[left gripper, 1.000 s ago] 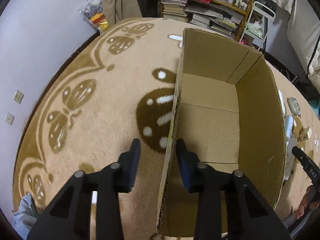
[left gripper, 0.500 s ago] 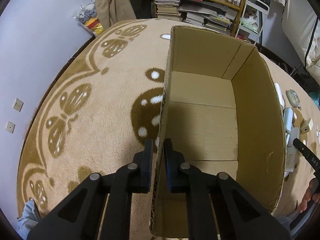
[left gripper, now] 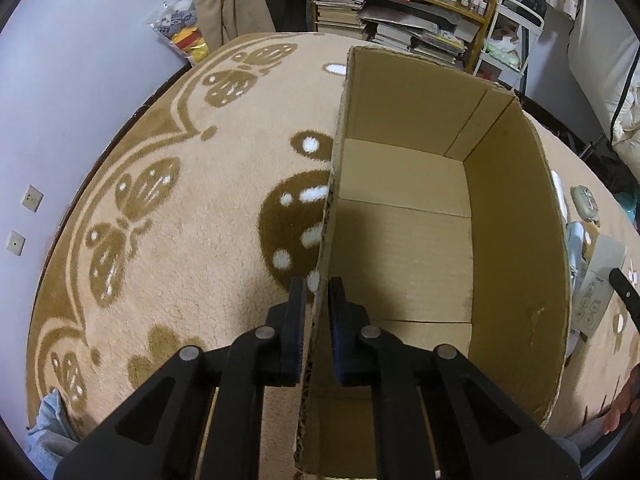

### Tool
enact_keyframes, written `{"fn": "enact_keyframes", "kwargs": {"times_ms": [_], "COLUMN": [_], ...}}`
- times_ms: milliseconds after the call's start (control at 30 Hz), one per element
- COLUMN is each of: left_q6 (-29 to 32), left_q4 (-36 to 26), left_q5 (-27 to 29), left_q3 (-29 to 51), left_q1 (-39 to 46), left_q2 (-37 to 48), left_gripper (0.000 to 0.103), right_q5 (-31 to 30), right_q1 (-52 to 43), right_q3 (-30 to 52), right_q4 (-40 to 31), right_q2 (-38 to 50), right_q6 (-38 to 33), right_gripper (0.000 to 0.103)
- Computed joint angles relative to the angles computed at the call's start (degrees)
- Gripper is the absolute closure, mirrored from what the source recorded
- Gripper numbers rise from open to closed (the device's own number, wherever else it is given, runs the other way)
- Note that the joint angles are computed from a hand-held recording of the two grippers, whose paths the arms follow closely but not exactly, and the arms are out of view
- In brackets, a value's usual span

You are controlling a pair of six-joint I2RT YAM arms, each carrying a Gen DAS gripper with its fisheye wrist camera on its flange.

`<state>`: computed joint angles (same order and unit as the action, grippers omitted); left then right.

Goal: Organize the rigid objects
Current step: 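Close the right tool on the white remote and lift it toward the box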

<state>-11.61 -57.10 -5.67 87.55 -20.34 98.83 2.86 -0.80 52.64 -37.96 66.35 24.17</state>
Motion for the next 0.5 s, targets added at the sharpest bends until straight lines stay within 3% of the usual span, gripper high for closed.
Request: {"fn": "enact_keyframes", "kwargs": {"times_ms": [500], "left_q6": [-0.20], "left_q4": [0.78], "left_q5": [-0.58], "left_q3": [-0.64], "left_q1": [-0.39], "left_q2": [-0.51], "left_gripper": [0.093], "right_q5": [6.22], "right_q1": [11.67], "right_q3": [15.02], "right_q4": [0.82], "right_q2": [6.66], "right_q6": [-0.96], "right_gripper": [0.087]}}
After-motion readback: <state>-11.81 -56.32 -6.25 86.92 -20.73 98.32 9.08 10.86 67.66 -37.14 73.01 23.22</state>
